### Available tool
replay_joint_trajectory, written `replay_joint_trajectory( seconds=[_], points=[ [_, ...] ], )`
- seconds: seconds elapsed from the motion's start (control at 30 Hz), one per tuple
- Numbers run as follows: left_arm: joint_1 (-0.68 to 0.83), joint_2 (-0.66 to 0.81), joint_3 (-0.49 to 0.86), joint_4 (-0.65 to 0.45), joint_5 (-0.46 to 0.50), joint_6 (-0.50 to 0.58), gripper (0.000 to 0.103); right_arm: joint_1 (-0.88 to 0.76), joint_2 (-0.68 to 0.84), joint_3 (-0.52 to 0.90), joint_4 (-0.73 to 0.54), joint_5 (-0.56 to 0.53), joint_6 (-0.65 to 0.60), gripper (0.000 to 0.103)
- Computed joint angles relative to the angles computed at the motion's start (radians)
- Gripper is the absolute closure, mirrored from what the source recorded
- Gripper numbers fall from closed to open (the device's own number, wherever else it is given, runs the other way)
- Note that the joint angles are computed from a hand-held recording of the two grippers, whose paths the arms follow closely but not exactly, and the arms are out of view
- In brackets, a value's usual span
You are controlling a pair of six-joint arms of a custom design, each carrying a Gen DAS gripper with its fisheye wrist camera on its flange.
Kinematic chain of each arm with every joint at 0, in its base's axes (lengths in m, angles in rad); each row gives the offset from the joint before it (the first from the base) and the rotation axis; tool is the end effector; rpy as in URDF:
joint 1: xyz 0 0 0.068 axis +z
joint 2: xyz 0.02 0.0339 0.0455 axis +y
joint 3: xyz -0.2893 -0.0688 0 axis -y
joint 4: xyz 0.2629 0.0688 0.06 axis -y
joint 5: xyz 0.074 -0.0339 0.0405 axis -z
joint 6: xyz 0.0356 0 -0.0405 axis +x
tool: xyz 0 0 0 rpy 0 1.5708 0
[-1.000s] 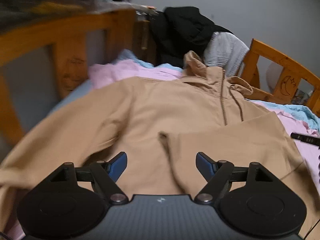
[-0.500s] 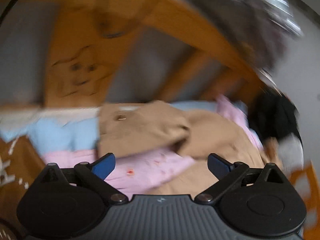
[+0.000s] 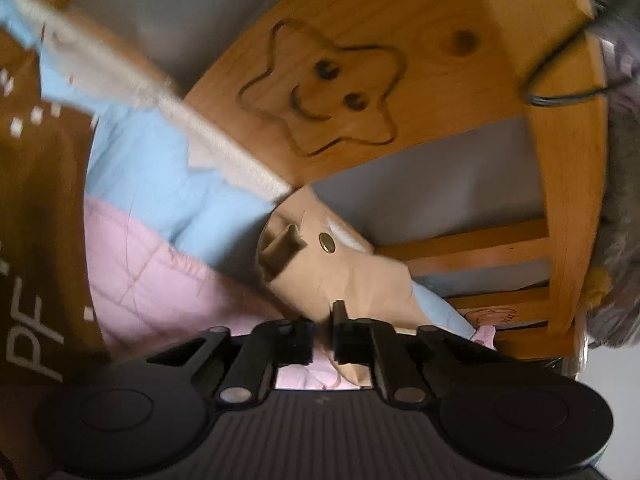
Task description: Fold large clothes
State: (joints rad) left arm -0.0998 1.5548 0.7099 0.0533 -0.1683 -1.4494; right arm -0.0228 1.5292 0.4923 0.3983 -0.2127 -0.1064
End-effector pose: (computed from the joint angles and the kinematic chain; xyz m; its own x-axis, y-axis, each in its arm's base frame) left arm 0.3105 -0.0251 0.1683 -0.0670 -0.9768 -0.2034 -0.7050 0.1906 -0.6831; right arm 0.2809 0.0011 0.1419 -0.5769 -0.0907 -0.8118 -0.2096 0.9770 0.0398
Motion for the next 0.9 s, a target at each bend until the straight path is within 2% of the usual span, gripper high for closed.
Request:
replay_joint_trajectory(
  seconds=[0.1, 0.13, 0.23, 0.3, 0.37, 0.47, 0.53, 0.63, 0.77, 0.9],
  points=[
    [-0.084, -0.049, 0.017, -0.027, -0.147, 0.152, 0.1, -0.02, 0.002, -0.01, 0.005, -0.007, -0.009, 0.008],
    [-0.139, -0.068, 0.023, -0.016, -0.218, 0.237, 0.1, -0.028, -0.001, -0.015, 0.011, -0.009, -0.012, 0.008],
    [-0.291, -0.103, 0.019, 0.12, -0.351, 0.543, 0.1, -0.062, -0.017, -0.008, 0.005, -0.029, 0.009, 0.008],
    [-0.35, -0.11, 0.023, 0.227, -0.316, 0.744, 0.1, -0.105, -0.03, 0.01, -0.012, -0.066, 0.043, 0.008],
    [-0.383, -0.101, 0.044, 0.306, -0.211, 0.917, 0.1, -0.165, -0.045, 0.045, -0.041, -0.139, 0.092, 0.008],
    [-0.43, -0.081, 0.117, 0.283, -0.056, 1.185, 0.1, -0.272, -0.049, 0.132, -0.118, -0.32, 0.192, 0.006],
    [-0.465, -0.056, 0.168, 0.232, 0.022, 1.301, 0.1, -0.325, -0.029, 0.2, -0.179, -0.444, 0.248, 0.003],
    [-0.528, -0.015, 0.213, 0.165, 0.054, 1.438, 0.1, -0.371, 0.014, 0.26, -0.205, -0.596, 0.348, 0.002],
    [-0.596, 0.063, 0.26, 0.113, 0.03, 1.548, 0.1, -0.403, 0.086, 0.258, -0.132, -0.756, 0.551, 0.001],
    [-0.64, 0.116, 0.272, 0.067, 0.032, 1.603, 0.1, -0.408, 0.138, 0.279, -0.195, -0.791, 0.61, 0.001]
  ],
)
